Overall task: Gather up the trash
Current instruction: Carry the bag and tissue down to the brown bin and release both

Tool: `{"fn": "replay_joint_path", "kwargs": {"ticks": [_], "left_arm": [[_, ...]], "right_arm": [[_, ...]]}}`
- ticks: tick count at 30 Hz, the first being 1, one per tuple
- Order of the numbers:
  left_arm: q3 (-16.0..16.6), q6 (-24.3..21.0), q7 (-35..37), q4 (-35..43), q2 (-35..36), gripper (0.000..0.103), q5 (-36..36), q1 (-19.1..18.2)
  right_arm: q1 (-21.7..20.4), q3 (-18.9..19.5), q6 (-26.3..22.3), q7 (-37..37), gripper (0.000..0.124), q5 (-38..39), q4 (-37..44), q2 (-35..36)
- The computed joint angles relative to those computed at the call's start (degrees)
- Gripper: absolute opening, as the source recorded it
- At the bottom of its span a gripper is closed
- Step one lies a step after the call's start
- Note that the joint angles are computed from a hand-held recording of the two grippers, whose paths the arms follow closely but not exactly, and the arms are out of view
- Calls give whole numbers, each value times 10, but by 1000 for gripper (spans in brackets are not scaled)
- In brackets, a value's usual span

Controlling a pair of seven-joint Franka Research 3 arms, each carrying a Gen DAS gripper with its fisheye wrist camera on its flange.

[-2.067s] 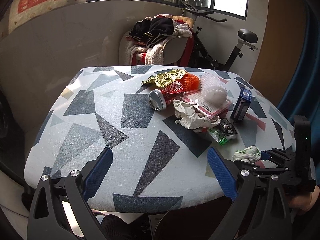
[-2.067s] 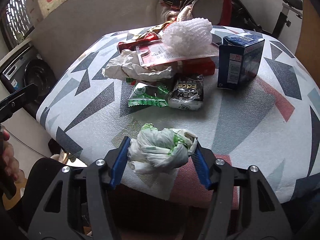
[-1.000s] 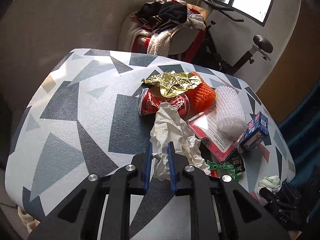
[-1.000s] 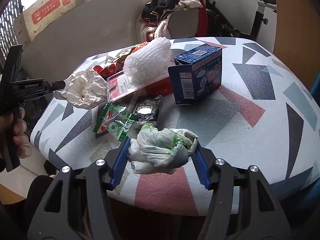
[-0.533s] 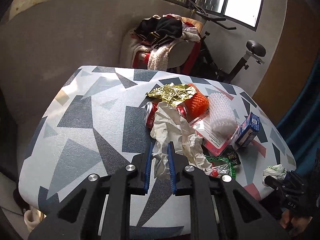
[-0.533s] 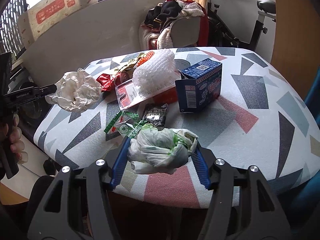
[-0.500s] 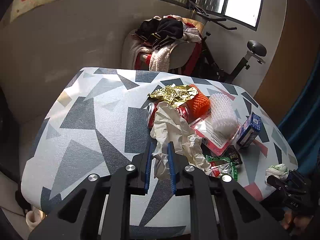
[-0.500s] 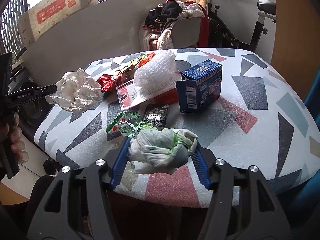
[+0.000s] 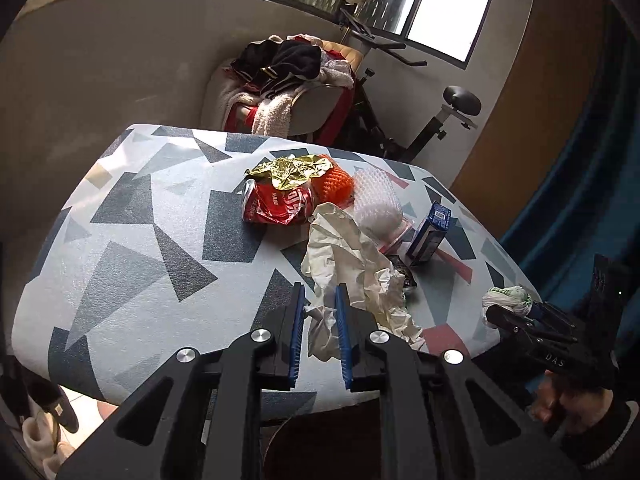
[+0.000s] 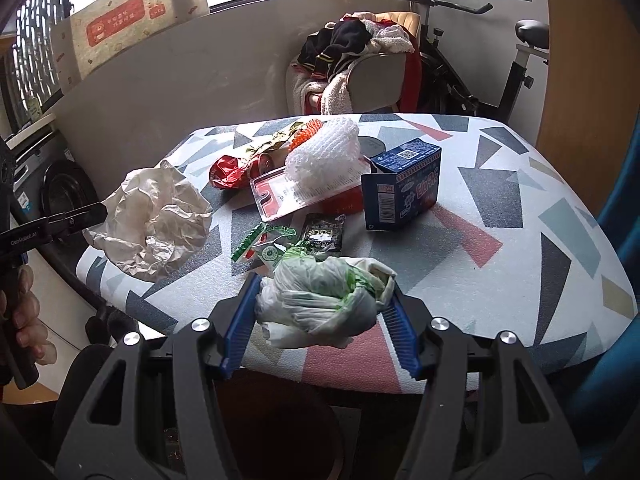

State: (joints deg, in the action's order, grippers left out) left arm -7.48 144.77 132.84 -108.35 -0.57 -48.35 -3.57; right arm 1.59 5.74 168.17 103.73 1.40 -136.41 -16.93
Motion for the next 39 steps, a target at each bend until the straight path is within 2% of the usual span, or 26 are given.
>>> {"fn": "replay_joint_path", "kwargs": {"ticks": [3, 6, 9, 18, 22, 27, 28, 30, 33, 36, 39], "left_arm": [[10, -55, 101, -50, -33, 15, -84, -2], [19, -91, 146, -84, -47, 15, -103, -9], [21, -109, 173, -110, -48, 15, -111, -14], [6, -118, 150, -129, -19, 15, -18, -19], [0, -119, 141, -125, -10, 15, 9, -19], [-8, -117, 145, -128, -9, 18, 33, -23], [-9, -111, 139, -129, -9, 22, 40, -24], [-9, -97, 136, -134, -12, 46, 36, -25], [-5, -49, 157, -155, -35, 63, -13, -29], [0, 49, 178, -190, -67, 79, -72, -43], [15, 144, 228, -213, -97, 90, -166, -70]], "right_arm": [[-3, 4, 3, 3, 60, -4, -14, -10], [-14, 14, 1, 10, 60, -17, -30, -20], [-17, 16, 2, 19, 60, -19, -50, -28], [-12, 22, 16, 33, 60, -9, -91, -30], [9, 8, 14, 20, 60, 15, -98, -21], [10, 10, 11, 15, 60, 16, -102, -18], [11, 10, 11, 13, 60, 15, -102, -19], [13, 10, 11, 10, 60, 16, -103, -18], [19, 10, 4, 2, 60, 16, -100, -13], [27, 15, -5, -10, 60, 8, -92, -4], [66, -5, -7, -47, 60, 40, -80, 14]]}}
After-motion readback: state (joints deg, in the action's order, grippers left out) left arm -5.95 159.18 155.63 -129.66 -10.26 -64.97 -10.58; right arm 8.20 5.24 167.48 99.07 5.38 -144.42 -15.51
